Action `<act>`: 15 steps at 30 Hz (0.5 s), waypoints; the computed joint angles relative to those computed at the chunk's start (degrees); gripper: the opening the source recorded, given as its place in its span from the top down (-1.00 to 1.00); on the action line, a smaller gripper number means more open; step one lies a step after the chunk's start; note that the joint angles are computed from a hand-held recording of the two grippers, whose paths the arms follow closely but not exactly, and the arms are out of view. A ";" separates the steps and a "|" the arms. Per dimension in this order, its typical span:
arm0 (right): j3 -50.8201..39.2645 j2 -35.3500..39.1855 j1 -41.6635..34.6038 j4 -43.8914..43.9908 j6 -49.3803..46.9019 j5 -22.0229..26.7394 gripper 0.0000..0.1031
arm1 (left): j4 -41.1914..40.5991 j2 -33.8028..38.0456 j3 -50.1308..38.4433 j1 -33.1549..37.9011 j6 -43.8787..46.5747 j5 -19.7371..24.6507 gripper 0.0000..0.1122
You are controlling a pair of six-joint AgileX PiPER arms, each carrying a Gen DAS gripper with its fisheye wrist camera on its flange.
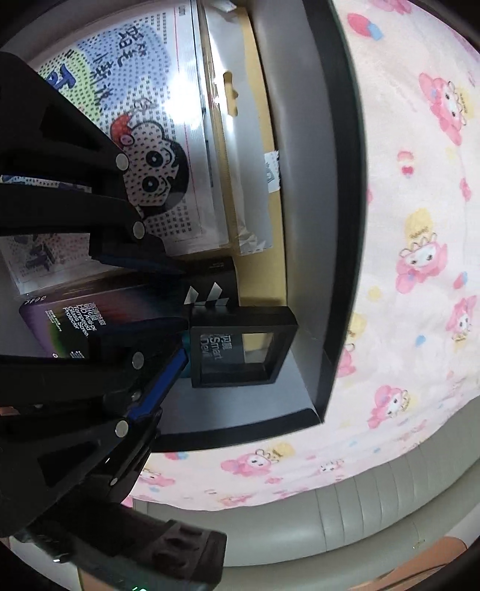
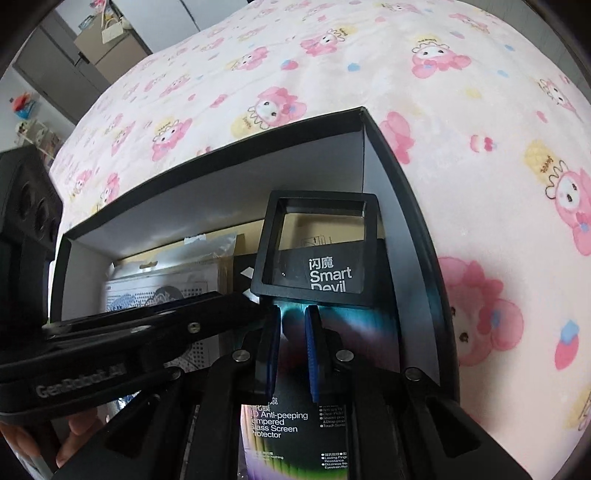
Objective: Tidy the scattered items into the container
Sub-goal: 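Lower the black frame into the shoebox and open both tools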
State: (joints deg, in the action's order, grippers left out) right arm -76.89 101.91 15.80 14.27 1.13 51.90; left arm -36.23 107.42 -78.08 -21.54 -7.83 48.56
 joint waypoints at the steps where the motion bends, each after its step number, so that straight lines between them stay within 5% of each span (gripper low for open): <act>1: 0.08 -0.03 -0.42 1.06 -0.48 -0.24 0.81 | -0.18 -0.19 0.58 0.49 -0.07 -0.57 0.60; 8: 1.26 -1.67 -1.11 3.25 -4.57 -4.74 0.80 | -2.90 -10.35 8.60 2.92 -0.06 2.51 0.60; 15: 1.59 -2.75 -1.05 2.46 -1.77 -1.09 0.78 | -3.30 -18.82 16.01 2.58 -0.70 2.18 0.60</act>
State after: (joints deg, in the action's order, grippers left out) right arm -75.30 99.16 14.74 16.73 -0.65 50.81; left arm -39.53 88.60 -62.07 -18.96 -8.54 50.74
